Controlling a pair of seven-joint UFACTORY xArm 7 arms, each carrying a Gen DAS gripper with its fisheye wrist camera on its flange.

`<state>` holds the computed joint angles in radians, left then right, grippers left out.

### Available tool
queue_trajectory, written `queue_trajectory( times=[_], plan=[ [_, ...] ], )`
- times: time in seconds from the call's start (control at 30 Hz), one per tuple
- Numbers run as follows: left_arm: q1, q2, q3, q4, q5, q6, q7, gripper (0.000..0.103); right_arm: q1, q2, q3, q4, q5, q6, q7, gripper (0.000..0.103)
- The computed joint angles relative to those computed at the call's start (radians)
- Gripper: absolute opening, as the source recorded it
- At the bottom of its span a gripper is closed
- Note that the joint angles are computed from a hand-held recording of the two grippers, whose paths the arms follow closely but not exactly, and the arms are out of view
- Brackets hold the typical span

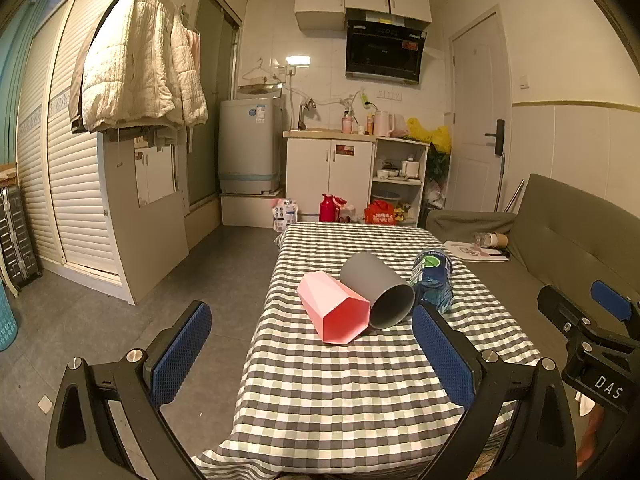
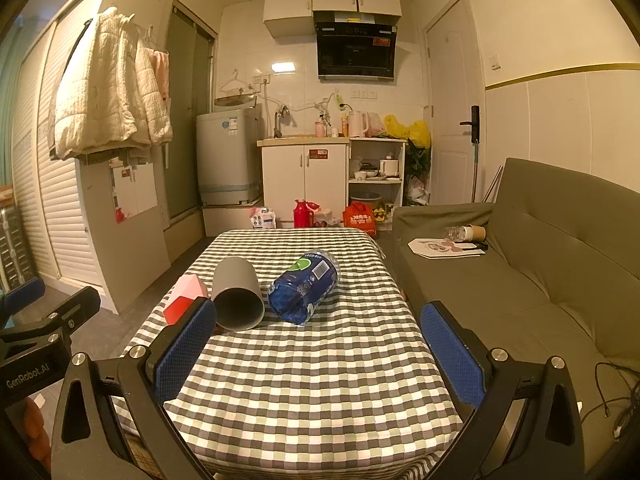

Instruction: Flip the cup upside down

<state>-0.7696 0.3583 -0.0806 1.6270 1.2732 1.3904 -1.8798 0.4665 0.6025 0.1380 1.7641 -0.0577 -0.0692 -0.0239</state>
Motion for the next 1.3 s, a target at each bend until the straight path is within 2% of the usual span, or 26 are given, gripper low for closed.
queue_trajectory(
  times=[1.3],
  plan=[
    [-0.001, 0.001, 0.002, 0.005, -0.004, 0.000, 0.002, 0.103, 0.012, 0.004, -0.011, 0.006, -0.002, 0.007, 0.005, 0.103]
  ],
)
